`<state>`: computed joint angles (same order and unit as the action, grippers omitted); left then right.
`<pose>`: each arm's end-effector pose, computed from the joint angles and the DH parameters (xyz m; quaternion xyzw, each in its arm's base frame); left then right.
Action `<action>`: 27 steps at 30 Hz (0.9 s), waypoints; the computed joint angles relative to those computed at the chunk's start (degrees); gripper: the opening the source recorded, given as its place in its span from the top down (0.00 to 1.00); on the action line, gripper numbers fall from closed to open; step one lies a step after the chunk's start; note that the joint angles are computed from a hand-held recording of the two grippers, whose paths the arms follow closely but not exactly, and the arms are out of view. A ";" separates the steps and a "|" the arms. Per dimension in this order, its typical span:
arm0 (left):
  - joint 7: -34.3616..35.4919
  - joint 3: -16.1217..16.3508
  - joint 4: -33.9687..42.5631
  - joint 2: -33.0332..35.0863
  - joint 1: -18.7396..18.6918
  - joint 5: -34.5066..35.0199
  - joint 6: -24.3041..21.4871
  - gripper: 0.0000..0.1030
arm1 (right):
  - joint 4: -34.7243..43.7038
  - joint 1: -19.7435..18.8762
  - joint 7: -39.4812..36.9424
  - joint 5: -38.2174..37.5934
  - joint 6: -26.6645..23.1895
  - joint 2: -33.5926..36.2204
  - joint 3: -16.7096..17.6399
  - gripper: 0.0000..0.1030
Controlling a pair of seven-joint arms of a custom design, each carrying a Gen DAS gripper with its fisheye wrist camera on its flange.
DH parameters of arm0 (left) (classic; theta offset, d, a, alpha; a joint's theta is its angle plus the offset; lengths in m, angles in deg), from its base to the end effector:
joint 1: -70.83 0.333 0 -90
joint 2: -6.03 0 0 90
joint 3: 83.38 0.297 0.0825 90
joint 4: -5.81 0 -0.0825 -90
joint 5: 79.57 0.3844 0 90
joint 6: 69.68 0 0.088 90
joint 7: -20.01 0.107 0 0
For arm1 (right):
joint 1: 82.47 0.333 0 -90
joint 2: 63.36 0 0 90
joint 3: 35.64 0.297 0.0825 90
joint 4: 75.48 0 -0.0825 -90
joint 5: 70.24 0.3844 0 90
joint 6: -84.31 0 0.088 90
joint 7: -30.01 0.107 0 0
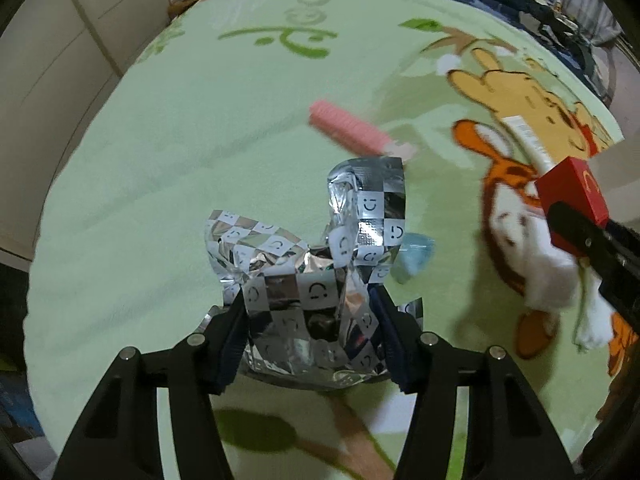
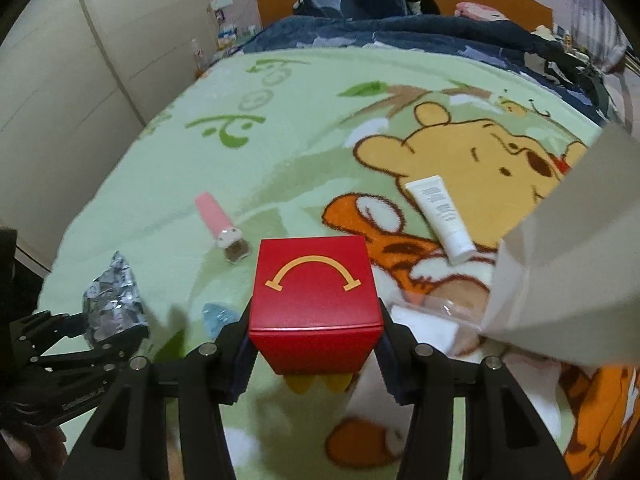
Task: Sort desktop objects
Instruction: 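Lift the foil wrapper and red box and carry them over the cardboard box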
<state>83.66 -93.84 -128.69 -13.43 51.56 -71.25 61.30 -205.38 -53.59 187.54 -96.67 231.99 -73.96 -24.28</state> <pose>0.4140 -0.2367 0.4715 -0.6482 0.7440 -0.1015 0.1264 0.3976 0.3506 0.4678 -0.6267 0.7204 -0.1447 0.2592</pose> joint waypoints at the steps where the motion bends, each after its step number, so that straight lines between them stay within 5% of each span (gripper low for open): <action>1: 0.16 -0.27 0.81 -0.31 -0.40 -0.28 -0.76 0.43 | -0.86 0.18 1.25 -0.24 -0.71 -1.96 0.45 0.49; 11: 1.62 -3.88 10.66 -1.49 -6.82 -3.99 -9.22 0.43 | -8.38 2.60 8.49 2.20 -12.09 -23.15 2.58 0.49; 19: -0.40 -8.97 24.12 7.73 -10.47 -1.91 -10.39 0.43 | -12.49 3.19 10.42 3.50 -24.24 -37.94 2.91 0.49; 27: -3.28 -12.86 39.51 19.54 -13.58 4.43 -16.34 0.43 | -15.47 2.12 10.10 2.97 -31.81 -47.68 1.94 0.49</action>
<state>80.39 -106.70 -89.18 6.12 37.98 -66.81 44.97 -220.85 -51.46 197.64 -93.71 200.17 -121.64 -22.34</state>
